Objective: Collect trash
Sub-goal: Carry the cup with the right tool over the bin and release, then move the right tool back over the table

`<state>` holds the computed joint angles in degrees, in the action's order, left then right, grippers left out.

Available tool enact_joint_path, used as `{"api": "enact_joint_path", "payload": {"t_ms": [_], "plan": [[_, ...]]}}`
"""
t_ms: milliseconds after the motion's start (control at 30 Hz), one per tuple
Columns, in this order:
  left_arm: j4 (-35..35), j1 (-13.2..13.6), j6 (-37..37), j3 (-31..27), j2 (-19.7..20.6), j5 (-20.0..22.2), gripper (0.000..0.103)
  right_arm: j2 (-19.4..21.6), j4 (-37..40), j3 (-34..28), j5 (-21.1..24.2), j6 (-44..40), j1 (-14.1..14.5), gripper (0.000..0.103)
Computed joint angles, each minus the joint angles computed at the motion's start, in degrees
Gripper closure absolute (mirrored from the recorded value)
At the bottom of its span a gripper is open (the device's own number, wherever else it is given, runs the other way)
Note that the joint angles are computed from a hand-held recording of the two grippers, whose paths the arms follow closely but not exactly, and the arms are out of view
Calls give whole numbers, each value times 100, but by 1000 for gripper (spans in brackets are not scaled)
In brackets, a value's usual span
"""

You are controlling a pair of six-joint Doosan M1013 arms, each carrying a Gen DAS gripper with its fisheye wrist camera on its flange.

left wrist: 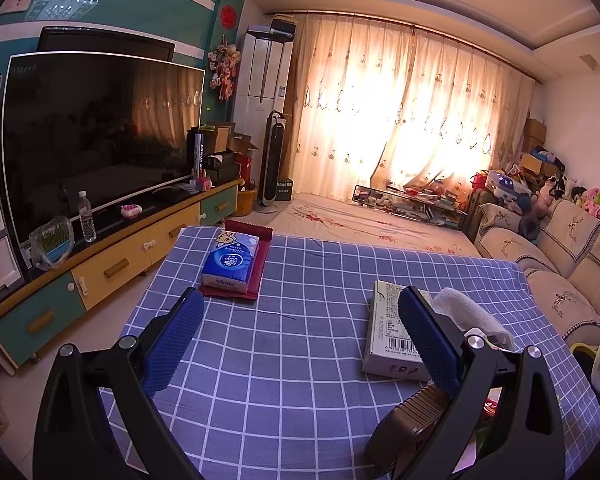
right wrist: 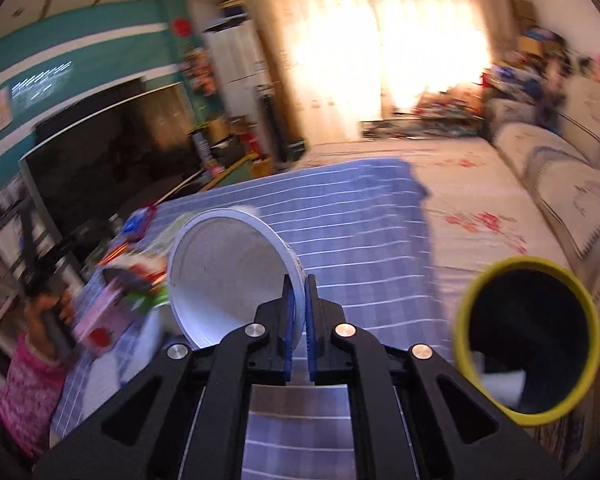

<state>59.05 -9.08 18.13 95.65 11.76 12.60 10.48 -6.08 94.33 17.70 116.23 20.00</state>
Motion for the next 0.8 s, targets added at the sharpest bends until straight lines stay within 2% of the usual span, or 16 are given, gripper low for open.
{"api": "enact_joint_path", "payload": {"t_ms": [67, 133, 200, 233, 400, 567, 600, 633, 700, 800], "plan": [[10, 0, -27, 0, -2, -3, 7, -35, -837, 52, 156, 1217, -167, 98], [46, -3, -53, -2, 2, 6, 7, -24, -1901, 45, 622, 2648, -309, 98], [23, 2, -24, -4, 4, 2, 7, -4, -2500, 64, 967, 3442, -436, 98], [-11, 0, 9, -6, 5, -2, 7, 47, -2796, 23, 1323, 3799, -486, 98], [-68, 5, 98, -12, 21, 9, 7, 237, -2935, -17, 2042, 4132, -733, 98], [-257, 2, 299, -36, 43, 45, 7, 429, -2745, -89, 2258, 3960, -880, 96], [-243, 4, 283, -37, 43, 40, 7, 467, -2760, -107, 2311, 3994, -892, 94], [-218, 2, 261, -36, 44, 42, 7, 498, -2823, -114, 2385, 4066, -885, 84], [-210, 4, 236, -35, 44, 36, 7, 528, -3098, -121, 2586, 4382, -823, 76], [-178, 13, 185, -31, 51, 22, 7, 400, -3258, -15, 2348, 4795, -786, 76]]}}
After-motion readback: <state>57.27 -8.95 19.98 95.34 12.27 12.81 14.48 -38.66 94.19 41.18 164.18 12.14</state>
